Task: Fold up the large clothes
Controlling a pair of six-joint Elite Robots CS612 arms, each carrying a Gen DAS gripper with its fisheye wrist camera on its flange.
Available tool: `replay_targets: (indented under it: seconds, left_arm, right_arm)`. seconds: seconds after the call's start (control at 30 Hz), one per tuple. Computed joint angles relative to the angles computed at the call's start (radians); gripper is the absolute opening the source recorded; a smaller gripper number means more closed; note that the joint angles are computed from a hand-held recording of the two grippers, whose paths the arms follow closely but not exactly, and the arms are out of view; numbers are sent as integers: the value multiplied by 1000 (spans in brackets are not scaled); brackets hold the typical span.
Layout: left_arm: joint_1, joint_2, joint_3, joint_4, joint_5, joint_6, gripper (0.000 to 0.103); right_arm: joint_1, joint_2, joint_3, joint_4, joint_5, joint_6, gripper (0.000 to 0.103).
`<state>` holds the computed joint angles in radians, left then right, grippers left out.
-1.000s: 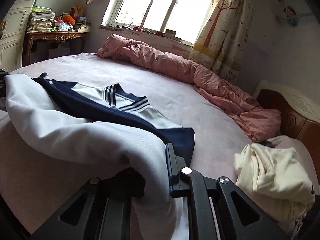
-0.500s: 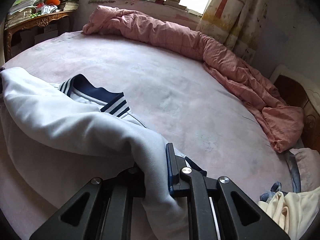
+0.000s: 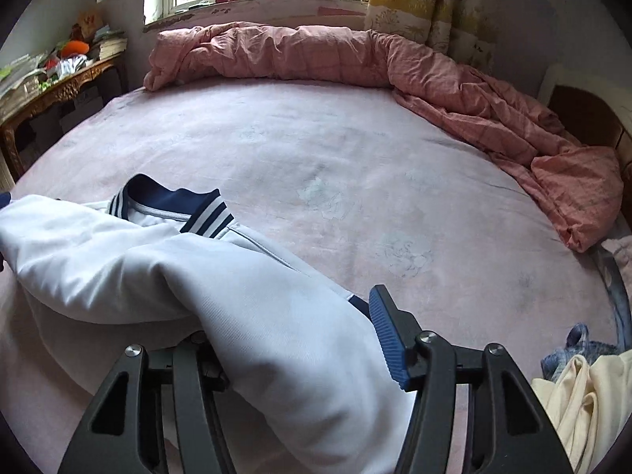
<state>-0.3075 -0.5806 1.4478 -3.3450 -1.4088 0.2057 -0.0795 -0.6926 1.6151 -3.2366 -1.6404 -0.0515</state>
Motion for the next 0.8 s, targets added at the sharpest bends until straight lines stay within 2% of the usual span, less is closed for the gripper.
replay_targets:
  seconds: [0.07,0.13,0.2,0.27,0.33,0.43,0.5,0.57,0.63,0.7,0.73,0.8]
  left_arm:
    - [6,-2,-49,135,-14,-66,93]
    - [9,20,-113,226,-21,-98,93]
    - [-1,46,-152,229,26,-69,93]
    - [-6,63,-171,215,59,-49,93]
    - [5,73,-194,250,19,-88,93]
    - [35,85,-206,231,-120,-131,90]
    - [63,92,-221,245,-257,-164,87]
    - [90,100,-237,257,-380,-209,86]
    - [107,103,-244,249,-451,-237,84]
    - [110,98,-242,242,-461,-252,83]
    - [107,94,-239,229,-450,-256,83]
    - [96,86,-232,211,-402,-253,83]
  right_arm:
    - [-5,-10,13,-37,15,-17,59]
    - [-8,-7,-10,-6,13,-7,60]
    - [-15,4,-57,87,26,45,60]
    - [-16,17,-92,132,13,72,60]
    - [-9,28,-111,131,-17,38,60]
    - [-13,40,-130,146,-14,-1,60]
    - [-31,43,-138,187,61,-19,60]
    - [-63,41,-140,245,182,-30,61]
    - [-100,37,-131,279,316,31,68]
    - [-131,28,-102,260,417,92,69]
    - [-137,20,-83,232,430,89,69]
    - [-129,4,-53,179,377,61,69]
